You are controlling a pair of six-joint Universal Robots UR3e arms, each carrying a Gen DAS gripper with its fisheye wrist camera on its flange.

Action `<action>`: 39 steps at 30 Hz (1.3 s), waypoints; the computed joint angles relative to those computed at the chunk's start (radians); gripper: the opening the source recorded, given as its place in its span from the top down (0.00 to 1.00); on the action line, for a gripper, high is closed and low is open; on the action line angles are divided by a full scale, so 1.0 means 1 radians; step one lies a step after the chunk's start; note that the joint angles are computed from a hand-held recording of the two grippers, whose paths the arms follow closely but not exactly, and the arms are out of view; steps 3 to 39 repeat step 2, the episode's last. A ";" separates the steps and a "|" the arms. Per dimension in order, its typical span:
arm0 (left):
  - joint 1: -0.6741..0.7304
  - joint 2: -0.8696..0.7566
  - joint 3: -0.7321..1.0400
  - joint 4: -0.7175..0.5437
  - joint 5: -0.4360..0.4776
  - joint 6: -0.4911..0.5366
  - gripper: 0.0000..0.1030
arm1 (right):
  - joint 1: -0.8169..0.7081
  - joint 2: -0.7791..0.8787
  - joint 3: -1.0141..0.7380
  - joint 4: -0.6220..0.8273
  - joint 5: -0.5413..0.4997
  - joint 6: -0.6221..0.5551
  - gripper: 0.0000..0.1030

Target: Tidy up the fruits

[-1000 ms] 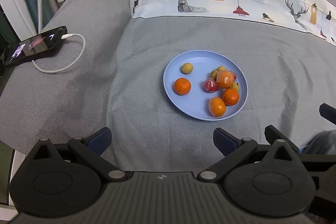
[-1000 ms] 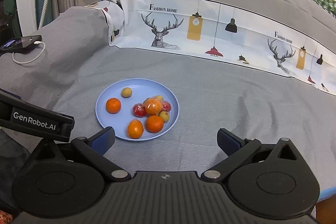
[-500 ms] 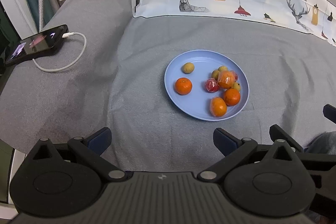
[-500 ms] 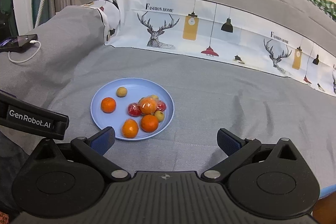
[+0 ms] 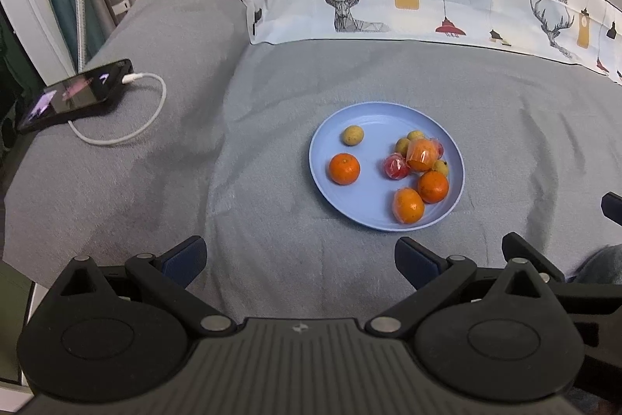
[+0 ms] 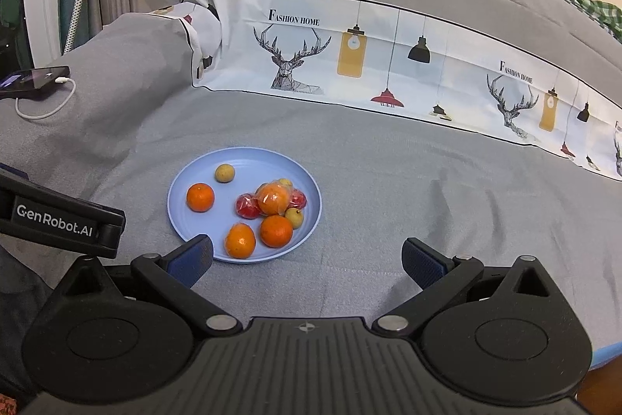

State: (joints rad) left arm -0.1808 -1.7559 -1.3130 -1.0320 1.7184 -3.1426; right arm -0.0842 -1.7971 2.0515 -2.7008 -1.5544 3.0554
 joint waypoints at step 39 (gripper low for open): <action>0.002 0.002 0.000 -0.001 -0.006 0.000 0.00 | -0.004 -0.004 0.000 0.004 0.005 -0.002 0.01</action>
